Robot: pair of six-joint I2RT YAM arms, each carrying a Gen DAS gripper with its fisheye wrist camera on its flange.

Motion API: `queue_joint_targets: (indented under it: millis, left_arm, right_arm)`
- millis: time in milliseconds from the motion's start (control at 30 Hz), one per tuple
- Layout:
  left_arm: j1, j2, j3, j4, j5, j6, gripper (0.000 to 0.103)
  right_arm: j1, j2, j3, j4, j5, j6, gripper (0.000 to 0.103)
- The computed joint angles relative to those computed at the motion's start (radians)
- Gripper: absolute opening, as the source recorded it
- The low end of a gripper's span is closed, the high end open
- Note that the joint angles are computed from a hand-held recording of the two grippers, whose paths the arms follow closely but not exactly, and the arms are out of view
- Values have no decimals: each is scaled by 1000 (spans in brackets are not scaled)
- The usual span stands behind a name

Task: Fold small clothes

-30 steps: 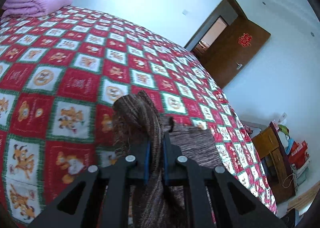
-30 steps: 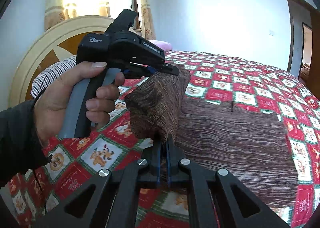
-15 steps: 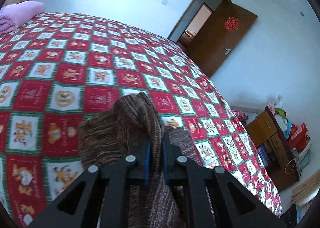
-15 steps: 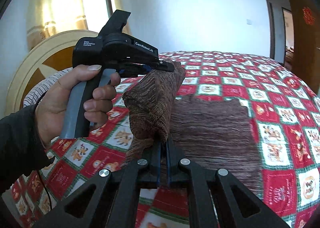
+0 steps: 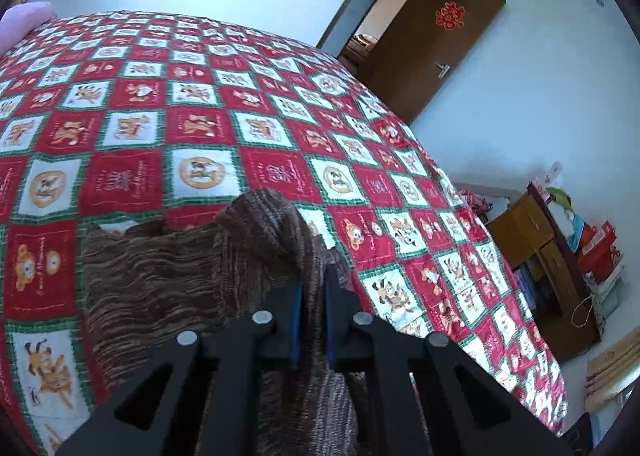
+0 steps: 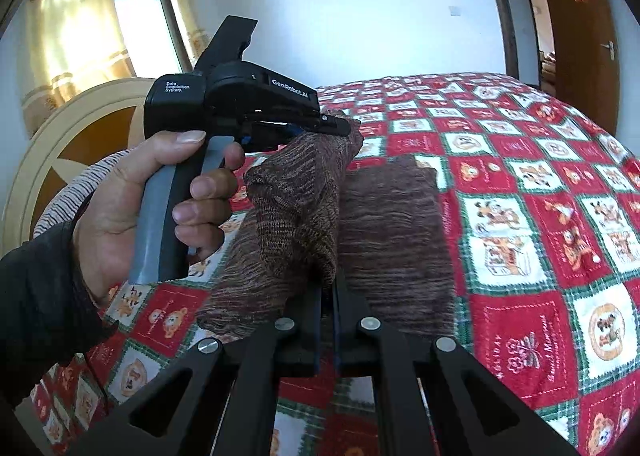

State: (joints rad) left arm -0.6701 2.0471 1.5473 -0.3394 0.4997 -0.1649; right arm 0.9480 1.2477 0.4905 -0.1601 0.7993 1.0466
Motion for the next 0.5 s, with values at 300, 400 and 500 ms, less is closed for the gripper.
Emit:
queue_joint_targets:
  millis: [300,400,500]
  left_arm:
    - [-102,113,107,-52,-107,24,9]
    - [-142,135,134,-65,-182,52,11]
    - [-169,109,118,-52,-226,67,12]
  right_arm:
    - [-60,-69,-115,49,-99,77,3]
    - [-104,-97,-184,120,-165,101,3]
    - [-136,-105,-241,179,-210,126,3]
